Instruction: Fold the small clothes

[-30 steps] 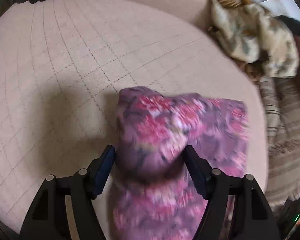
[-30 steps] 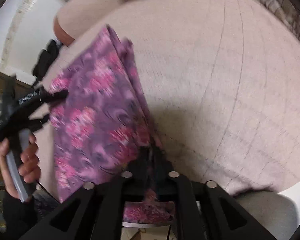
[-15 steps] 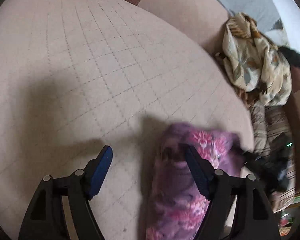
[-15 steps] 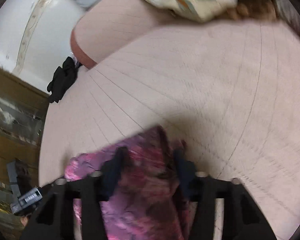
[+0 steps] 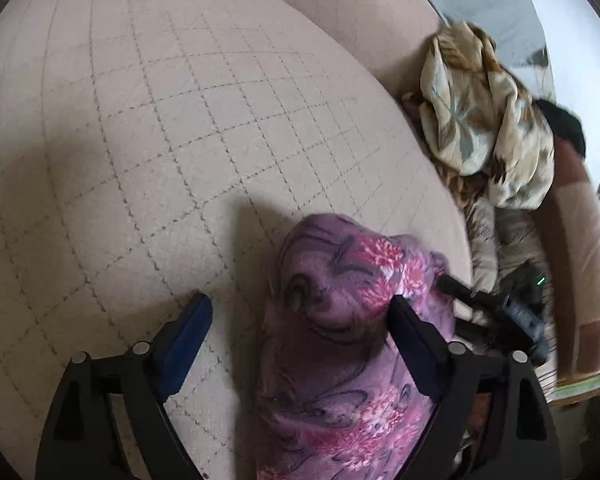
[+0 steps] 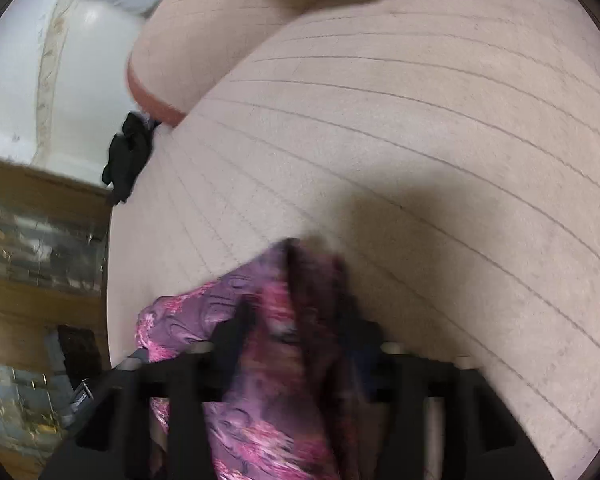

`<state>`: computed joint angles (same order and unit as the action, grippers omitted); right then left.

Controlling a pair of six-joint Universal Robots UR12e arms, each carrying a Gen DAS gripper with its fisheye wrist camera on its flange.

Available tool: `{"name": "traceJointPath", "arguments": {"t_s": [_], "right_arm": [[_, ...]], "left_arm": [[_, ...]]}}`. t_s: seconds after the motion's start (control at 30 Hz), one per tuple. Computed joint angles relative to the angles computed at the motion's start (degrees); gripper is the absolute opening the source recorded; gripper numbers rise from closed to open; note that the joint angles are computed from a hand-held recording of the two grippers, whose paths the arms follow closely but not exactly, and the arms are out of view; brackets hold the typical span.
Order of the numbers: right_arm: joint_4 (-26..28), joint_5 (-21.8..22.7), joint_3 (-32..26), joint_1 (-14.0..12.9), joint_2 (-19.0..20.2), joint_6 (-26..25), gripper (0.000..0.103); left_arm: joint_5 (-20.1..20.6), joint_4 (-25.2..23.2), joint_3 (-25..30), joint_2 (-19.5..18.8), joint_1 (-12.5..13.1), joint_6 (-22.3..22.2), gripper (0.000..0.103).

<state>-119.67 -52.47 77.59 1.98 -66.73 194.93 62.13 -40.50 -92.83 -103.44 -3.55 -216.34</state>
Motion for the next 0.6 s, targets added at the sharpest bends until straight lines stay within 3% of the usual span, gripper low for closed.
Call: {"name": "traceJointPath", "arguments": {"t_s": [0.07, 0.2, 0.27, 0.33, 0.47, 0.53, 0.6], "right_arm": [[-0.6, 3.5, 1.2, -1.0, -0.4, 1.0, 0.071], [-0.1, 4.2, 0.8, -0.8, 0.4, 1.1, 0.069], [0.2, 4.7, 0.2, -0.3, 0.9, 0.7, 0.032], [-1.7, 4.4, 1.1, -0.2, 0.3, 1.5, 0.023], [-7.6, 7.5, 0.9, 0.0, -0.6, 2.4, 0.021], [-7.0, 7.7, -2.6, 1.0, 0.9, 1.4, 0.021], [-4.1, 6.5, -7.3, 2.3, 3.4, 0.0, 0.021]], "left_arm": [[-0.7, 0.1, 0.1, 0.1, 0.1, 0.1, 0.073], [-3.9, 1.8, 0.5, -1.0, 0.3, -1.8, 0.052], [-4.3, 0.9, 0.7, -0.3, 0.5, -1.8, 0.036], [-5.7, 1.7, 0.8, 0.9, 1.0, -0.6, 0.030], [-5.9, 0.8, 3.7, 1.7, 2.5, 0.3, 0.029], [-5.0, -0.2, 5.9, 0.9, 3.5, 0.9, 0.029], [-3.8, -4.1, 9.8, -1.1, 4.5, 4.1, 0.030]]}}
